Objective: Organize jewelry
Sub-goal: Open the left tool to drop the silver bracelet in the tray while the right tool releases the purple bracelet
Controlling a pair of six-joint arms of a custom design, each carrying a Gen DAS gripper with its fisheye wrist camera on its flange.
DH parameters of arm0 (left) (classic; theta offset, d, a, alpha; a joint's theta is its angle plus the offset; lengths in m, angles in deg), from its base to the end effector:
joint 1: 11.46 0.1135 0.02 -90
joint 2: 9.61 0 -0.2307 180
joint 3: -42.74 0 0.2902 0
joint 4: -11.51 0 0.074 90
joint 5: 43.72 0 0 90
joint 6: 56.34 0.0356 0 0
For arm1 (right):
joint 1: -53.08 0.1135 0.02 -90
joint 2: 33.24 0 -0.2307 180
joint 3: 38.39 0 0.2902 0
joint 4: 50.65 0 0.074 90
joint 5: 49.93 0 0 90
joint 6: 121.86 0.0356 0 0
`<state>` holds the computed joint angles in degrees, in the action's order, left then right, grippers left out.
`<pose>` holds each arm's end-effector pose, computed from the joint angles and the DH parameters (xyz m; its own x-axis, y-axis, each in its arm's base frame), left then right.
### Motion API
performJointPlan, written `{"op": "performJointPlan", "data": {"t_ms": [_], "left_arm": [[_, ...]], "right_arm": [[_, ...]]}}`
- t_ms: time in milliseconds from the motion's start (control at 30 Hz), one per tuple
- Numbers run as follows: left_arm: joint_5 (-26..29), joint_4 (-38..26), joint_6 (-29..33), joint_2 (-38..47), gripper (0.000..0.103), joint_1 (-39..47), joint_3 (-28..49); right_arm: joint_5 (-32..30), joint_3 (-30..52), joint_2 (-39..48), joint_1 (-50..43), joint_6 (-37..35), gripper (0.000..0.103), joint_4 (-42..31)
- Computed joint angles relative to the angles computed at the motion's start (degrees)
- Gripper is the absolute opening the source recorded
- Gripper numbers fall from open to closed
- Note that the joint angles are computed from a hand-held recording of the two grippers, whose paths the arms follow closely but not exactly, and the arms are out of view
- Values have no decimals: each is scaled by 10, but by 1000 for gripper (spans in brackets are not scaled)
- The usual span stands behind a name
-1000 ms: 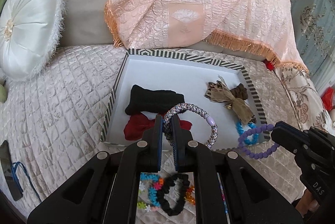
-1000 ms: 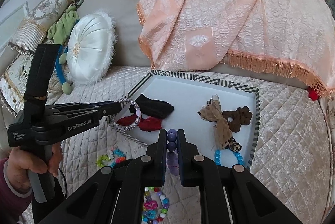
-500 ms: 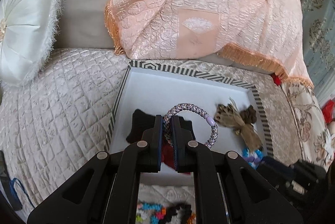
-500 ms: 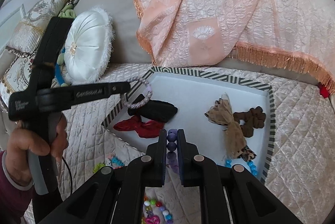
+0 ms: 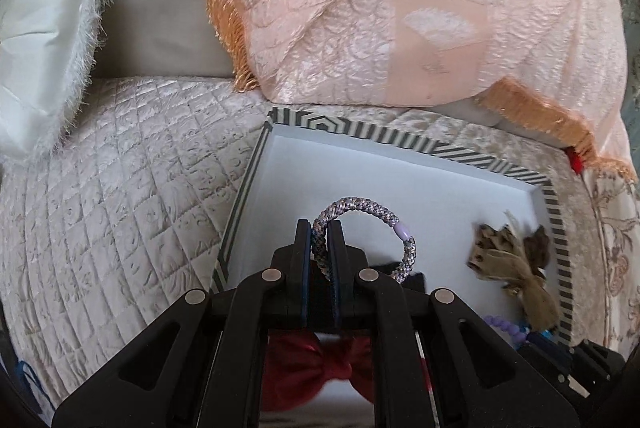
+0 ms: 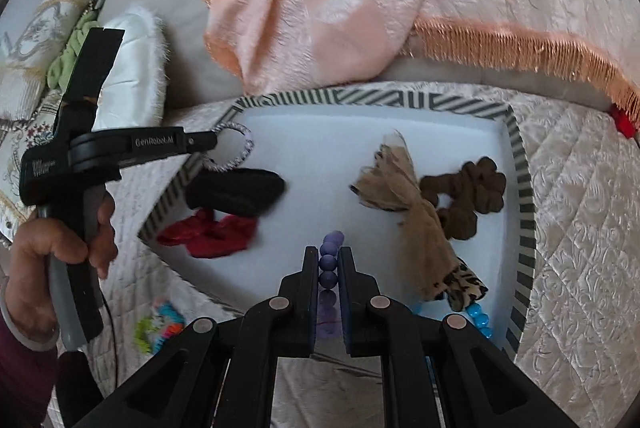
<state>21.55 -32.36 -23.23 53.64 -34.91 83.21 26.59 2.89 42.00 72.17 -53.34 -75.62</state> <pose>0.2131 -0.0762 0.1095 -0.6354 -0.5537 -0.5382 -0.5912 0.7972 -0.1222 0.2411 0.0922 0.0814 -0.5951 -0.5828 -0.5534 -0.6981 0.7160 -0.0032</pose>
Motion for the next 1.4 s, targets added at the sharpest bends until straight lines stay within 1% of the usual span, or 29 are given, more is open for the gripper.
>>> {"op": "performJointPlan", "data": {"t_ms": [167, 333, 567, 667, 700, 733, 767, 800, 833, 867, 900, 933, 1000, 1200, 1267, 1400], "left_arm": [[8, 33, 17, 38, 7, 29, 0], [14, 57, 26, 67, 7, 45, -3], [13, 65, 25, 93, 7, 56, 1], [12, 64, 14, 95, 10, 57, 2], [12, 62, 11, 94, 14, 58, 2], [12, 61, 8, 93, 23, 57, 1], [10, 60, 6, 87, 29, 56, -2], [7, 61, 3, 78, 40, 53, -7], [9, 65, 3, 62, 46, 49, -15], [9, 63, 3, 56, 48, 45, -17], [7, 58, 1, 52, 52, 41, -16], [0, 49, -3, 46, 53, 33, -15], [-14, 30, -12, 38, 53, 16, -10], [-51, -30, -62, -15, 53, -43, -14], [-67, -57, -84, -31, 53, -69, -14], [-92, -119, -150, -65, 53, -131, -17]], "right_arm": [[23, 5, 36, -1, -4, 9, 24], [30, 10, 69, 3, -10, 9, 43], [73, 3, 83, 29, -16, 8, 66], [71, 8, 88, 25, -16, 9, 59], [72, 7, 89, 26, -15, 9, 60], [71, 7, 89, 25, -15, 9, 59], [70, 9, 91, 25, -15, 9, 58], [69, 10, 89, 24, -15, 9, 57], [68, 8, 86, 24, -13, 10, 56], [66, 4, 81, 22, -13, 10, 56], [64, 0, 74, 20, -12, 15, 56], [61, -3, 68, 19, -11, 23, 55], [48, -11, 52, 12, -12, 32, 47], [45, -47, -22, 13, -5, 32, 27], [46, -65, -61, 14, -3, 32, 14], [53, -92, -128, 18, 0, 32, -11]]}}
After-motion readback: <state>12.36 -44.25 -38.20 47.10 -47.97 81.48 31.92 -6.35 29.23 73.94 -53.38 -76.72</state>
